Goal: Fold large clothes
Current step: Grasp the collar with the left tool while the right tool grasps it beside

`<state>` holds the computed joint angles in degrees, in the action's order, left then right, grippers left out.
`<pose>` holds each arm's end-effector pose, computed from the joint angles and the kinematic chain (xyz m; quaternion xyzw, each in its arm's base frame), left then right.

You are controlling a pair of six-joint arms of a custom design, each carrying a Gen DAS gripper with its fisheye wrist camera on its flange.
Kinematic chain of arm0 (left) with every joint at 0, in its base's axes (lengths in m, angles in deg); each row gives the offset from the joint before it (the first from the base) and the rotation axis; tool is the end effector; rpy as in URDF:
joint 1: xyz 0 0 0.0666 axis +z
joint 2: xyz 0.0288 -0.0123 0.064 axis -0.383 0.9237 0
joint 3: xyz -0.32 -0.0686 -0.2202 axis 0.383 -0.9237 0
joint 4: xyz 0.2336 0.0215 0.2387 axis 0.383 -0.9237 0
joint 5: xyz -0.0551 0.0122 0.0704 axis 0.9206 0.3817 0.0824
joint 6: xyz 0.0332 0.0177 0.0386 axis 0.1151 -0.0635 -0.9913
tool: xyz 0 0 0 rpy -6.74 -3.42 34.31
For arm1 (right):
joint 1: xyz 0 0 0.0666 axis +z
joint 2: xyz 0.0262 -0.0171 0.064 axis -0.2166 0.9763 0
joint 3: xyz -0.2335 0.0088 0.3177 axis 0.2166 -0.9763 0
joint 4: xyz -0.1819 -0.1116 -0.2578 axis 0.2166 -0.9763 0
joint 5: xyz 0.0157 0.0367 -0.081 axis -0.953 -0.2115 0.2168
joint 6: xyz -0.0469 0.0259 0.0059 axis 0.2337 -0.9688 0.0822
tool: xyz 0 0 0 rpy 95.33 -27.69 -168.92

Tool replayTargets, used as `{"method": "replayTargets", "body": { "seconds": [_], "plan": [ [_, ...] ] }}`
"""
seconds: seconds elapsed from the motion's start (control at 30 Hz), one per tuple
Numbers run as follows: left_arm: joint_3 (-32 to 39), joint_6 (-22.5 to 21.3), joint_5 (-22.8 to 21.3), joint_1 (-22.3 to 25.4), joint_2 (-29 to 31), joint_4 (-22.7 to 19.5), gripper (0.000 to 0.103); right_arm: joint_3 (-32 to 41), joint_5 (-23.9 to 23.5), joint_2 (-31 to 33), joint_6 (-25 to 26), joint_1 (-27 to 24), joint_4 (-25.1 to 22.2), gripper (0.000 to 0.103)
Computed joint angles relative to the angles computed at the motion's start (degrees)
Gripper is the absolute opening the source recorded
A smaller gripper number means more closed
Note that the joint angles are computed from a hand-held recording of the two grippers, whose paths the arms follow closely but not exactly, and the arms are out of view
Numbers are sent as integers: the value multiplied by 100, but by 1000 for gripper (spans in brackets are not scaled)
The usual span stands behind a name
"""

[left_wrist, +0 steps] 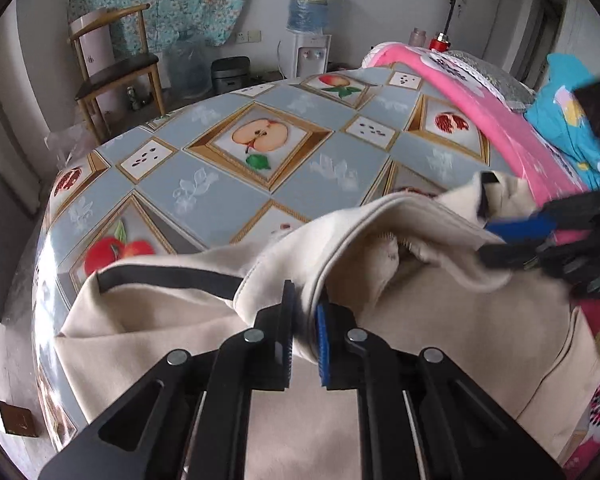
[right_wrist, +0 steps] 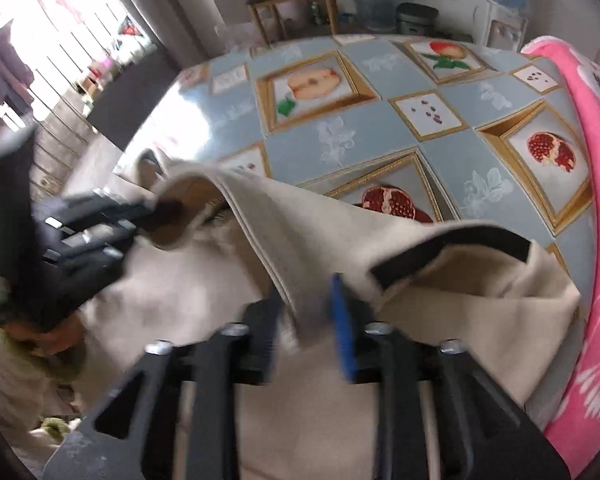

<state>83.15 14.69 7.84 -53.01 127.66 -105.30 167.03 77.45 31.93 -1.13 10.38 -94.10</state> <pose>0.3730 -0.2215 0.4432 0.2327 0.9250 -0.1015 0.2827 0.3436 0.1499 0.4638 -0.0716 0.9646 0.1438 0.2093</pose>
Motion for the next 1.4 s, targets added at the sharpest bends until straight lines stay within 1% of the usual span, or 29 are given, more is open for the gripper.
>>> {"method": "replayTargets", "body": {
  "seconds": [0.1,0.13,0.2,0.27,0.33,0.4,0.43,0.5,0.53,0.57,0.6,0.63,0.67,0.7,0.73,0.77,0.8,0.83,0.87,0.9,0.93,0.97,1.0,1.03,1.1,1.17,1.27,1.33,1.4],
  "plan": [
    [-228,-46,12,-7,-135,184,10,73,-466,-363,-108,-233,352,46],
    [-269,-71,6,-11,-154,222,10,163,-649,-425,-174,-342,502,46],
    [-336,-156,-47,-55,-196,285,10,347,-801,-379,-279,-436,614,46],
    [-375,-220,-64,-80,-223,319,10,589,-964,-137,-408,-487,706,45],
    [-427,-248,-28,-77,-270,346,10,787,-1183,250,-523,-478,706,33],
    [-461,-256,20,-39,-322,334,10,874,-1171,540,-553,-384,604,26],
    [-451,-259,64,-11,-336,285,10,867,-1269,723,-576,-329,532,21],
    [-417,-253,259,79,-402,136,16,667,-1588,797,-615,-263,499,18],
    [-413,-217,449,166,-480,67,20,523,-1716,791,-633,-202,491,17],
    [-427,-182,670,252,-560,30,24,349,-1698,748,-575,-102,488,17],
    [-449,-138,1118,423,-683,-6,27,250,-1632,709,-517,-31,459,17],
    [-472,-81,1377,528,-757,-12,33,123,-1563,668,-483,37,424,17],
    [-483,12,1653,655,-818,-14,36,12,-1518,652,-488,86,402,17],
    [-484,115,1804,725,-840,-11,37,-83,-1496,640,-506,123,389,17],
    [-433,332,1980,840,-798,-57,37,-185,-1556,635,-507,102,483,17],
    [-369,494,2012,863,-734,-118,38,-354,-1589,554,-553,104,723,17],
    [-252,780,2079,929,-582,-264,38,-378,-1595,530,-563,104,757,17],
    [-162,1036,2163,977,-442,-387,38,-381,-1613,523,-607,93,755,17],
    [-85,1204,2237,1004,-328,-498,38,-367,-1656,532,-687,71,739,17],
    [11,1424,2408,1057,-138,-667,38,-353,-1719,531,-760,41,715,17],
    [34,1554,2489,1081,-55,-741,38,-347,-1794,507,-833,2,687,17],
    [32,1706,2556,1100,21,-747,38,-364,-1864,462,-886,-41,685,19],
    [9,1851,2641,1122,89,-711,38,-433,-1999,347,-986,-136,758,26],
    [-19,1926,2698,1145,110,-689,38,-463,-2093,285,-1028,-250,830,35],
    [-128,2144,2902,1201,121,-530,38,-687,-2181,-83,-1273,-546,1180,39],
    [-152,2232,2999,1220,143,-444,38,-817,-2162,-303,-1483,-850,1351,41],
    [-127,2369,3119,1235,203,-350,36,-966,-2217,-357,-1890,-1346,1415,43],
    [-101,2414,3183,1241,232,-360,36,-1037,-2246,-292,-2068,-1500,1378,43],
    [-112,2435,3302,1247,208,-316,35,-1068,-2312,-181,-2081,-1573,1250,43]
  ]
}}
